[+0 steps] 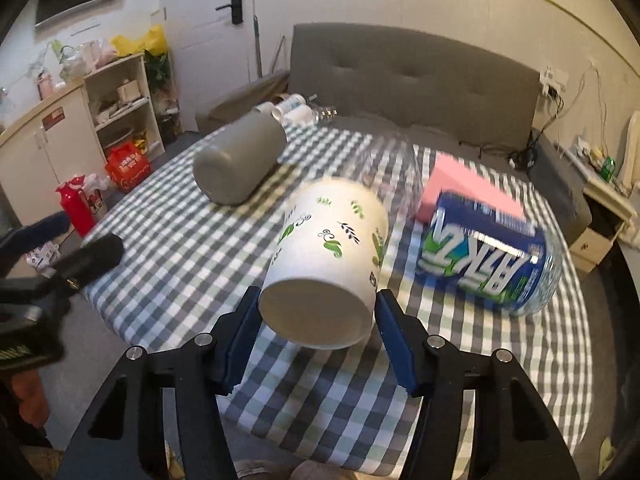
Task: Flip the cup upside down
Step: 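Rotate the right tool to turn the cup's opening toward the table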
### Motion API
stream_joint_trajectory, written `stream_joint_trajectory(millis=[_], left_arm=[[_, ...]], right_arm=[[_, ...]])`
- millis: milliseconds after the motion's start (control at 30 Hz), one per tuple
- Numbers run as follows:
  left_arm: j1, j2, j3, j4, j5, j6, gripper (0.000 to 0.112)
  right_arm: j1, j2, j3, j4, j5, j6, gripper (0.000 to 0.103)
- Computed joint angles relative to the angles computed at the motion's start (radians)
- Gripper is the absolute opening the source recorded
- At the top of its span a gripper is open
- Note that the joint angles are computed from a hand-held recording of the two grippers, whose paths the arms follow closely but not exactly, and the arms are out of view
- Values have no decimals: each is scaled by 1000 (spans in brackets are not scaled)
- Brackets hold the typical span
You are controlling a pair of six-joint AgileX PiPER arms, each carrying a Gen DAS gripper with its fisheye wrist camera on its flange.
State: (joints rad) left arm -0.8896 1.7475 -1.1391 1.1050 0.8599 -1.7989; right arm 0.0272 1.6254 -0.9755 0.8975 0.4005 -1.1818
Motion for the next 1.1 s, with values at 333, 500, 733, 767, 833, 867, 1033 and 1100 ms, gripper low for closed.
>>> stream_joint_trajectory(millis=[333,500,733,767,833,867,1033,1100], left_arm=[[7,8,-6,-23,-8,11,103],[10,10,-4,-30,-13,15,103],[21,16,-3,-44,-28,19,103],[21,15,-2,-44,-28,18,103],[24,15,2,-43,-30,14,103],[27,14,2,-45,-32,14,103],[41,13,8,-41,-46,0,103],[49,15,9,-47,-55,1,103]], right_arm=[[-21,-13,-42,81,37,-70,57],[-35,-8,-93,68,72,-22,57],[-7,7,-158,-40,81,79,57],[-3,9,-174,-83,97,118,57],[-6,28,-231,-182,169,198,57],[-7,44,-275,-256,230,258,57],[-15,79,-371,-404,371,375,57],[-7,106,-411,-460,416,411,57]])
